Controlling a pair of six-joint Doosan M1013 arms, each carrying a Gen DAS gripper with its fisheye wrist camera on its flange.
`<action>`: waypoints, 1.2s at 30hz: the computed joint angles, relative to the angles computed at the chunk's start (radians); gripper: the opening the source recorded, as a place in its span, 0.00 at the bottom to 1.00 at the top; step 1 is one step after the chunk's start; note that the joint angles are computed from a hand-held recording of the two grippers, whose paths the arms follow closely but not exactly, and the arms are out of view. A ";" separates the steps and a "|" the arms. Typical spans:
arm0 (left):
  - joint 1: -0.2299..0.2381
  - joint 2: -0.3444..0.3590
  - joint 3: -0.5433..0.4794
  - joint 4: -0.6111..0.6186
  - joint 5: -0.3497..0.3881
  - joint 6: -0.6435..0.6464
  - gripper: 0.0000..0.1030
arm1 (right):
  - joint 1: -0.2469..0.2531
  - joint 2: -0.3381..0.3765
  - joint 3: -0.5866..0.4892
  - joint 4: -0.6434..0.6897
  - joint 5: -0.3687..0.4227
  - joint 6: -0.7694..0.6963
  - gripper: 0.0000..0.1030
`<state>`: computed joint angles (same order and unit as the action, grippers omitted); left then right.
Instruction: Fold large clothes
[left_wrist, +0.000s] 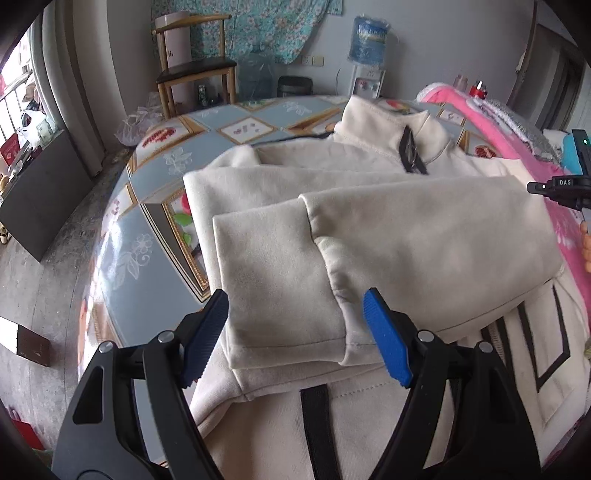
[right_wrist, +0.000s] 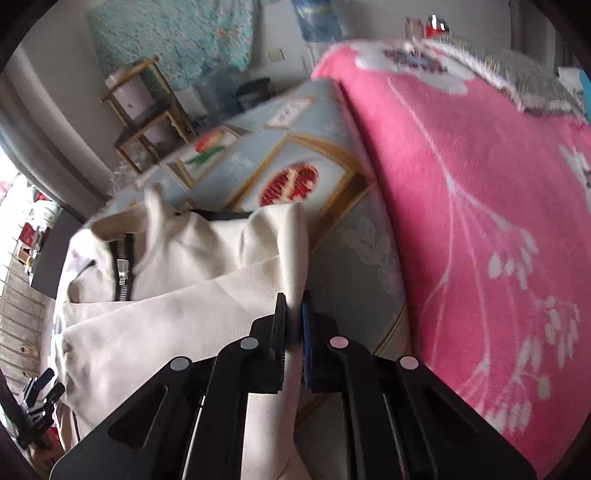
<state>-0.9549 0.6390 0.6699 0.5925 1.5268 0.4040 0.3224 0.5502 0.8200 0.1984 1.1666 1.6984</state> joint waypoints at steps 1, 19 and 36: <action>-0.004 -0.002 0.000 0.012 0.000 0.002 0.70 | 0.006 -0.020 0.022 -0.012 -0.019 -0.011 0.12; -0.094 -0.082 0.073 0.045 0.114 -0.029 0.82 | 0.102 -0.305 0.410 -0.024 -0.141 -0.182 0.72; -0.277 -0.212 0.368 0.027 -0.039 -0.491 0.82 | 0.263 -0.481 0.727 -0.367 -0.195 0.027 0.84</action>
<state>-1.2317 0.4274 1.0380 0.6200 1.4878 -0.0871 0.5854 0.0688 1.5469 -0.1689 0.9716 1.7251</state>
